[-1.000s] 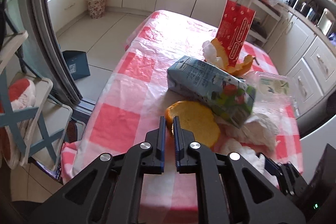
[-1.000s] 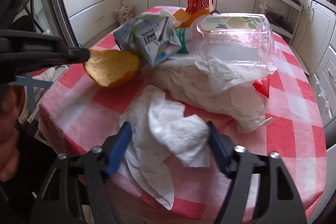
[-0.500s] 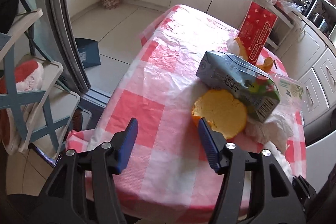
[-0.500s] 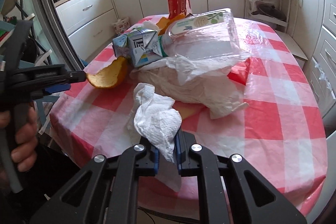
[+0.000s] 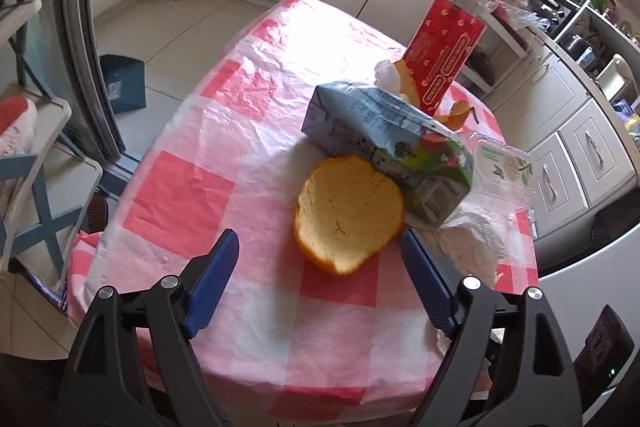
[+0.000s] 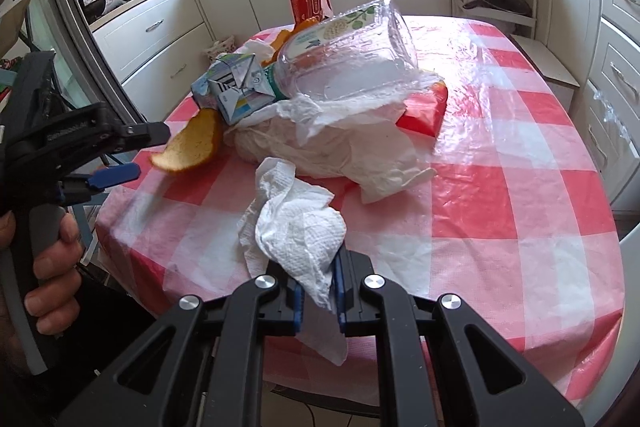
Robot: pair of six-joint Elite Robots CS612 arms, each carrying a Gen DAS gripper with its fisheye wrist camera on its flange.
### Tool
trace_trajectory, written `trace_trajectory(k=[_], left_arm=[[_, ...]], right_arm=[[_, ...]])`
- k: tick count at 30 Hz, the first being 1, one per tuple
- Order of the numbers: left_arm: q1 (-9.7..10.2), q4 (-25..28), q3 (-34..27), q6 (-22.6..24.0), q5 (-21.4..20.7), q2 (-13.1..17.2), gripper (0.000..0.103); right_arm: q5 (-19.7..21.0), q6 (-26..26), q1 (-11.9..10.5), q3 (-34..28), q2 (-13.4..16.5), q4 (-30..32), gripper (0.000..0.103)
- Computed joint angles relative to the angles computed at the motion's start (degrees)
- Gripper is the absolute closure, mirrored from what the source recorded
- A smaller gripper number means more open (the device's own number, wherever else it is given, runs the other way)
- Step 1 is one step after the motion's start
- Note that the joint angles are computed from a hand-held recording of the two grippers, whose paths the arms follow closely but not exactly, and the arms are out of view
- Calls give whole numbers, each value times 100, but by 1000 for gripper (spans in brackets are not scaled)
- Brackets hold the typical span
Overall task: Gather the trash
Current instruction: 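Carry the orange peel and tissue to the yellow bin and open both tools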
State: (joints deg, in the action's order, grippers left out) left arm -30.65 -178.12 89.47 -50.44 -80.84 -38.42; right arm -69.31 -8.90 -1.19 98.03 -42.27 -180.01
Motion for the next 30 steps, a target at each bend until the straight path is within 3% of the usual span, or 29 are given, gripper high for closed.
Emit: trace_trajectory(k=[4,5,6,8,11,18,22,25,30], left_arm=[[12,132,-171,-125,11,116,24],[7,195,-237,-101,34,147,28],[1,222,-281,-81,57,166,35],[2,367,-390,-42,80,215,71],[15,443,-445,-34,51,245,94],[-124,290,-155,254,309,-32,97],[-220,-68,122,427,358,-246,97],[-333,-353,257,665,366,-360,97],[-588,-688,101,1352,47,-353,97]], right_arm=[[46,-32,-3,0,-18,29,90],[58,-51,-12,11,-24,16,90],[67,-55,-14,22,-32,5,90],[89,-63,-30,50,-52,-15,90],[78,-48,-58,114,-97,-86,90],[-29,378,-220,296,-216,-596,90],[-279,860,-440,504,-344,-1128,90],[-831,1208,-607,634,-444,-1378,90],[-1953,1924,-963,665,-506,-888,90]])
